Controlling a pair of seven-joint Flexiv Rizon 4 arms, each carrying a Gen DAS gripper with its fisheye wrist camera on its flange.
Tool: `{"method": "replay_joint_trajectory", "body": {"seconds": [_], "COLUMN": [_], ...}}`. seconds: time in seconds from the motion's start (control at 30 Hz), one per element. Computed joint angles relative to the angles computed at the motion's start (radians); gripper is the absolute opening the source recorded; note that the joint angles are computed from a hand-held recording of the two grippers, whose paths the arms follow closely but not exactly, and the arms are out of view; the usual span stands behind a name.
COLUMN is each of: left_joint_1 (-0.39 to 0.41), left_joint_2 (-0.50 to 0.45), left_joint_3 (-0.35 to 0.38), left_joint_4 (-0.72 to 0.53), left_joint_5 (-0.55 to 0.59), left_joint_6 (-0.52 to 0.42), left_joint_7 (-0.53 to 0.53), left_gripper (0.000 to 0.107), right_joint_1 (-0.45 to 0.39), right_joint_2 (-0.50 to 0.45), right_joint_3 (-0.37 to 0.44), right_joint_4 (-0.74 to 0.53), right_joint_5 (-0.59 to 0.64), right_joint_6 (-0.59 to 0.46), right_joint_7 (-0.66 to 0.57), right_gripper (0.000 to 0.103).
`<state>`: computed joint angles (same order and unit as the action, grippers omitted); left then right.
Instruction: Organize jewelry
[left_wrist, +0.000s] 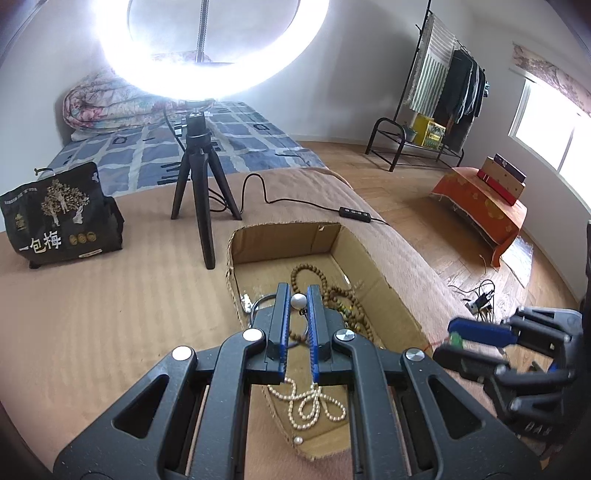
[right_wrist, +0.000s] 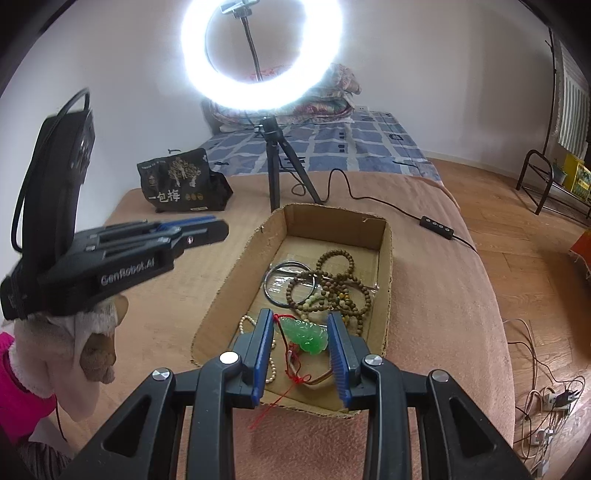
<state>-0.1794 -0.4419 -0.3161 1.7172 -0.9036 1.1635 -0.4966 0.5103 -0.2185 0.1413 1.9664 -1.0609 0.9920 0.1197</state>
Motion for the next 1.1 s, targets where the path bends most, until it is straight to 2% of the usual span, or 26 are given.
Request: {"method": "replay_joint_trajectory", "body": {"seconds": [0.3,0.6,0.63,0.7,0.77,0.83,0.87,0.93,0.97,1.0,1.1], "left_joint_1": [-0.015,-0.007,-0.007,-0.007,-0.005,-0.004,-0.004,0.0,0.004,0.013,0.017], "left_joint_2": [-0.041,-0.031,-0.032,-0.032,-0.032,-0.033,-0.033,-0.027,-0.023,-0.015,-0.001], "left_joint_3": [0.005,-0.013,-0.012,-0.008,-0.009,-0.007,-0.007,-0.012,-0.021,-0.039,-0.041], "left_joint_4": [-0.051,-0.041,-0.042,-0.043,-0.043,-0.044,-0.044,-0.036,-0.027,-0.013,-0.002], "left_joint_5": [0.083,0.091,0.093,0.101,0.105,0.113,0.116,0.112,0.098,0.07,0.045], "left_joint_6": [0.001,0.028,0.03,0.025,0.025,0.025,0.024,0.036,0.055,0.077,0.084], "left_joint_7": [-0.069,-0.052,-0.056,-0.069,-0.074,-0.078,-0.08,-0.072,-0.06,-0.036,-0.019], "left_gripper": [0.007,0.007,0.007,0.007,0.007,0.008,0.01,0.031,0.049,0.055,0.056], "right_joint_1": [-0.003,0.009,0.011,0.016,0.021,0.022,0.024,0.027,0.03,0.031,0.036], "right_joint_2": [-0.013,-0.026,-0.027,-0.029,-0.029,-0.029,-0.03,-0.029,-0.028,-0.026,-0.022], "right_joint_3": [-0.008,-0.01,-0.009,-0.009,-0.01,-0.008,-0.006,-0.005,-0.005,-0.005,-0.002], "right_joint_4": [0.002,-0.012,-0.013,-0.017,-0.017,-0.018,-0.02,-0.022,-0.023,-0.021,-0.022], "right_joint_5": [0.004,-0.009,-0.008,-0.01,-0.023,-0.026,-0.022,-0.023,-0.026,-0.031,-0.039], "right_joint_6": [0.005,-0.015,-0.019,-0.031,-0.04,-0.045,-0.051,-0.061,-0.069,-0.071,-0.09], "right_joint_7": [-0.003,-0.012,-0.013,-0.013,-0.007,-0.008,-0.012,-0.013,-0.009,-0.003,0.01], "right_gripper": [0.03,0.033,0.035,0.058,0.065,0.065,0.068,0.073,0.076,0.079,0.088]}}
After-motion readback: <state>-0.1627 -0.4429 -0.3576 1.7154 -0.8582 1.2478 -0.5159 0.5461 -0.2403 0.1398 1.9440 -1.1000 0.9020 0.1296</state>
